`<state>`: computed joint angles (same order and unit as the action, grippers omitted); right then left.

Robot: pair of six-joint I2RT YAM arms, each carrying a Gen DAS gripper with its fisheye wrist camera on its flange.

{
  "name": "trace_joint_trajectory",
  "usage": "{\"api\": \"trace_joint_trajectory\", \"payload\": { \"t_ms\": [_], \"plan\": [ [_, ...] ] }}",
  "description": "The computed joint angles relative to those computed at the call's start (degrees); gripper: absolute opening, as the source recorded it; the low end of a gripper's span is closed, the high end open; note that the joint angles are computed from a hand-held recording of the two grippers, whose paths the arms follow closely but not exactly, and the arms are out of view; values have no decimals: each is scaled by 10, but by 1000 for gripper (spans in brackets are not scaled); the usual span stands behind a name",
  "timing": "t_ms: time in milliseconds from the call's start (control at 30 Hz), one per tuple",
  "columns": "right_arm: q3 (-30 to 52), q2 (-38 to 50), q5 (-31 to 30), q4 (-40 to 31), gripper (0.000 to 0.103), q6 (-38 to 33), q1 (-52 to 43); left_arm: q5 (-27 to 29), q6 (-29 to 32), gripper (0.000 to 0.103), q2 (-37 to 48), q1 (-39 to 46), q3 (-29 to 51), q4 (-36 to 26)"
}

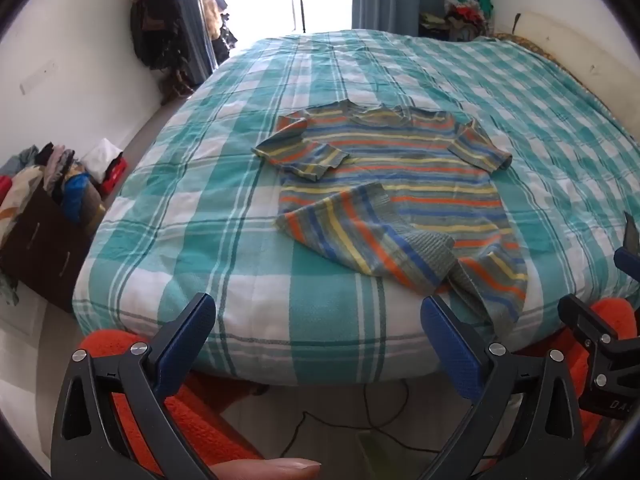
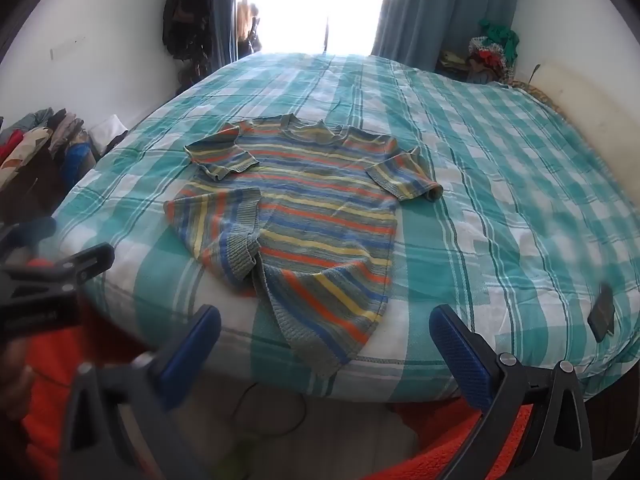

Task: Fold small clothes

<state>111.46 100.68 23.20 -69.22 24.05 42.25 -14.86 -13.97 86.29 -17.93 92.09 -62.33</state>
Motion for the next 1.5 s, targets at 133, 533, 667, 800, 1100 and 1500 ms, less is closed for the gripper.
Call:
{"api": "trace_joint_trajectory", "payload": {
  "t_ms": [133,533,667,800,1100,1500],
  "plan": [
    [3,4,8,-2,103,1,4,-11,4,102,4,-8,1,7],
    [3,12,5,0,103,3,5,3,-6,103,-4,0,-24,11],
    [-6,8,2,5,103,6,7,4,-7,103,-12,2,-32,17],
    [-22,0,8,14,103,10,15,13,-7,103,-13,2,-29,20],
    [-32,-5,-15,21,103,13,-4,-45,12,103,-26,-23,-37,58],
    [-37,-6,-13,28,103,9,-1,-22,11,103,-26,-22,-31,48]
  ]
}}
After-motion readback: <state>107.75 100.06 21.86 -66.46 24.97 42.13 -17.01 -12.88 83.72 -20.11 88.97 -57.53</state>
